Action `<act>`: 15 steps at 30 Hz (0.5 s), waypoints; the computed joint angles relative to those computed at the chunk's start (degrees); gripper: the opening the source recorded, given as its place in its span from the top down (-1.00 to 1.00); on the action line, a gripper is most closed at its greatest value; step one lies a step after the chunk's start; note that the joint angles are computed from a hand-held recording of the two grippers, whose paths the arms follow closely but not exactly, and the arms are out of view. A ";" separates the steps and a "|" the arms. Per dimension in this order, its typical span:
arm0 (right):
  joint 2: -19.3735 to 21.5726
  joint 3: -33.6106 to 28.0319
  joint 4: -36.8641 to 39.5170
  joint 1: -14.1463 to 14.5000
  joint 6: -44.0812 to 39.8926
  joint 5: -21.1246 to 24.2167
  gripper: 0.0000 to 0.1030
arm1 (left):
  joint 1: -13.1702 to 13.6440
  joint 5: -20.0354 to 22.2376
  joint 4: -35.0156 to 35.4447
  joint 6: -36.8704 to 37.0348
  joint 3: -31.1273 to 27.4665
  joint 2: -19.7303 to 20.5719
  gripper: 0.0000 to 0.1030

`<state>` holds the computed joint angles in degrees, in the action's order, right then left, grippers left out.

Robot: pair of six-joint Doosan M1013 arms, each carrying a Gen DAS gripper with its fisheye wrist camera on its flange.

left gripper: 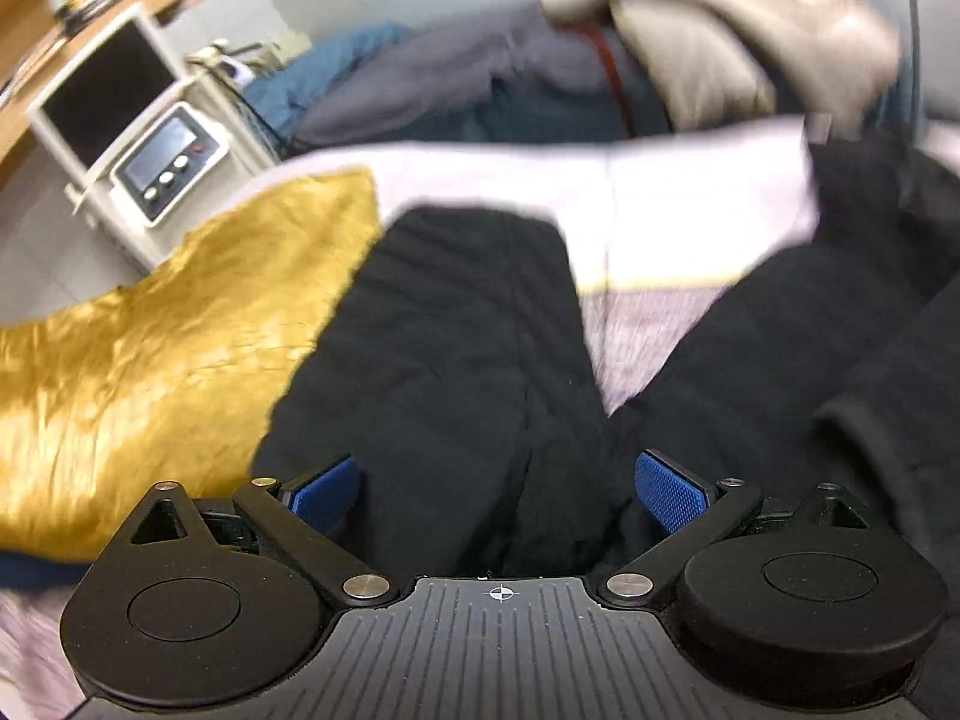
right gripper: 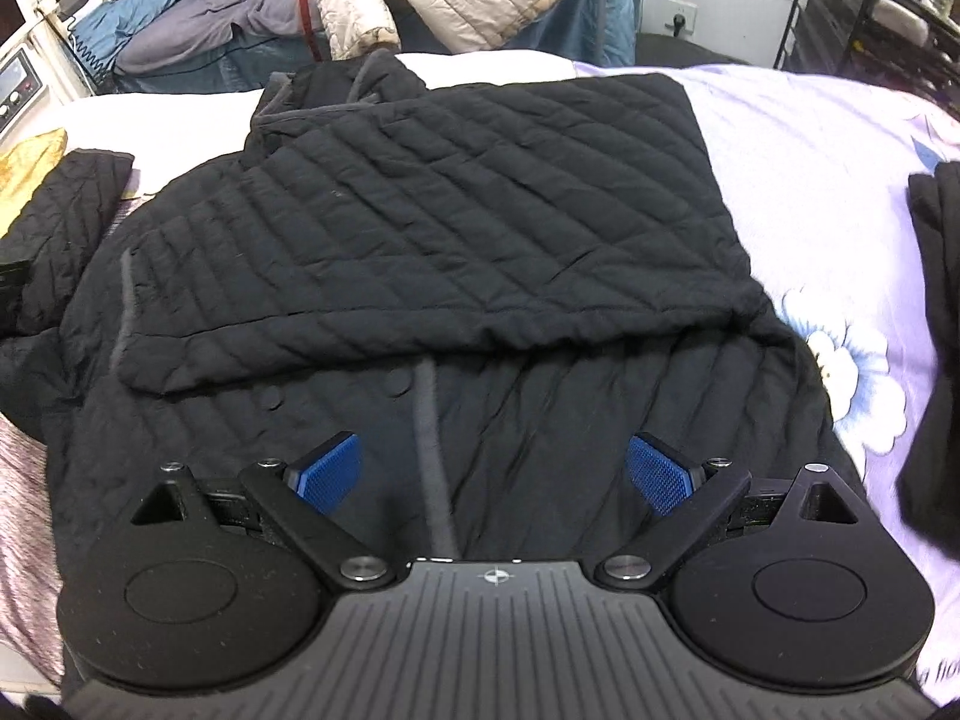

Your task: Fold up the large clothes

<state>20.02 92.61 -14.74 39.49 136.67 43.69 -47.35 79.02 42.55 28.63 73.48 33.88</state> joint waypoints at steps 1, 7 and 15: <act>-0.20 0.02 0.49 0.17 0.71 0.41 -0.87 | 0.31 1.80 -0.42 3.04 -0.97 1.31 -1.00; -1.42 0.94 0.16 1.07 5.35 2.94 -0.87 | 1.59 1.13 -1.66 4.81 1.50 1.55 -0.97; -1.20 0.77 0.75 1.20 5.57 4.94 -0.87 | 2.42 -11.91 -1.69 -13.61 10.52 -7.86 -0.08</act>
<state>18.82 93.38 -13.99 40.69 142.24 48.63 -44.93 67.10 40.86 15.02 84.01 26.02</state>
